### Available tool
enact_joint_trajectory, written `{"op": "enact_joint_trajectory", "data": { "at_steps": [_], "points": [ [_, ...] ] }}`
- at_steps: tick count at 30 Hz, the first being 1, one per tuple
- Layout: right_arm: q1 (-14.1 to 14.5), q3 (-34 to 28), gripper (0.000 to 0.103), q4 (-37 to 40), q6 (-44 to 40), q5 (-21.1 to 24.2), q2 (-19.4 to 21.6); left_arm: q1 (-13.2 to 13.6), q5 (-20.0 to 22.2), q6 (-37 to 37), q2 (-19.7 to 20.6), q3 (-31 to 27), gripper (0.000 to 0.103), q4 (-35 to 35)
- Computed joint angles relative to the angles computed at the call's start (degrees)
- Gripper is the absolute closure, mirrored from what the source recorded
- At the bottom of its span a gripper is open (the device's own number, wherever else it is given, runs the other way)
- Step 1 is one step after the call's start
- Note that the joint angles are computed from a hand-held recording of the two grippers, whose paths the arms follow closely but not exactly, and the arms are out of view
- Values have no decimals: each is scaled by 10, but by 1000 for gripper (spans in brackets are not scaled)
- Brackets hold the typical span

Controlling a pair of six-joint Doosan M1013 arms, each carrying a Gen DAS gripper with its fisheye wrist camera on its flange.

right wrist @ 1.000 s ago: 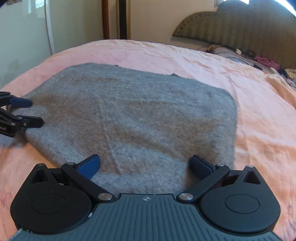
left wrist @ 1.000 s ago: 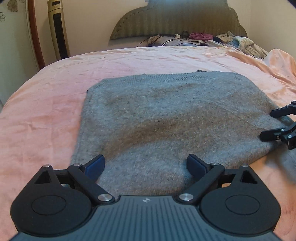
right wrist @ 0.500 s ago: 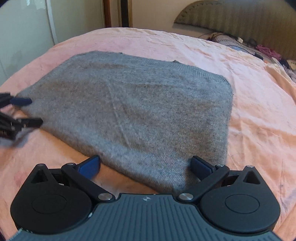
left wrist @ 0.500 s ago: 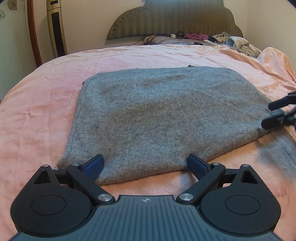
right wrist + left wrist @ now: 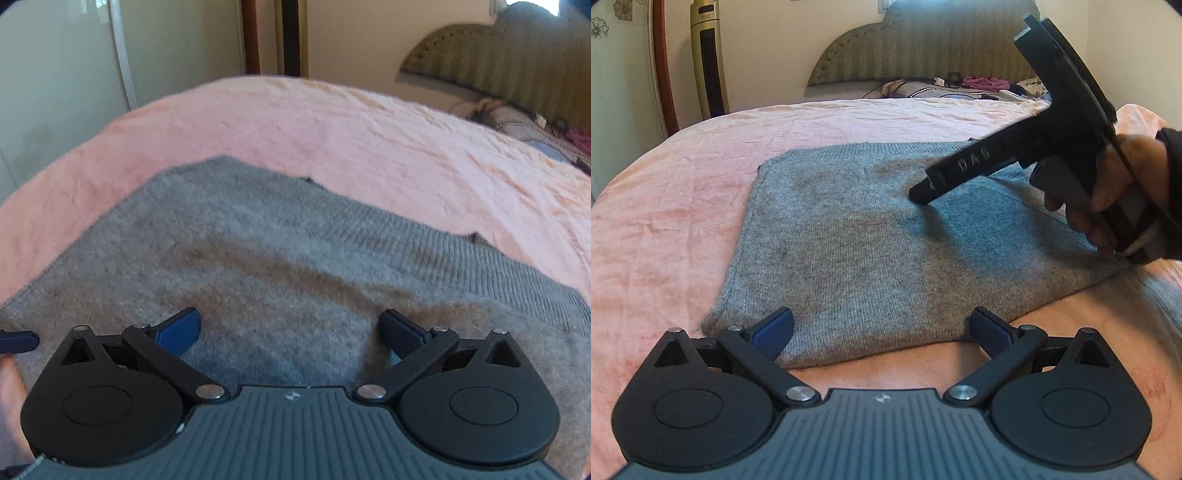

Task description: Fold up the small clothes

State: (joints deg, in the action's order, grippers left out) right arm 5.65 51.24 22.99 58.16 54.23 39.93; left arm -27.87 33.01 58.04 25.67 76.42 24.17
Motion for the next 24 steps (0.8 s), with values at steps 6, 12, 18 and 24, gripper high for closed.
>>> {"op": "enact_joint_trajectory", "data": {
  "at_steps": [6,12,18,24],
  "points": [
    [1,-68,0,34,26,63,20,2,-6,6,-1,3,0,-7],
    [41,-182,0,-41,48,130,95,4,-10,11,-1,4,0,-14],
    [49,-264,0,-46,63,164,140,5,-13,14,-2,5,0,-18],
    [-9,-72,0,103,-1,76,26,30,-81,33,-31,34,0,-86]
  ]
}}
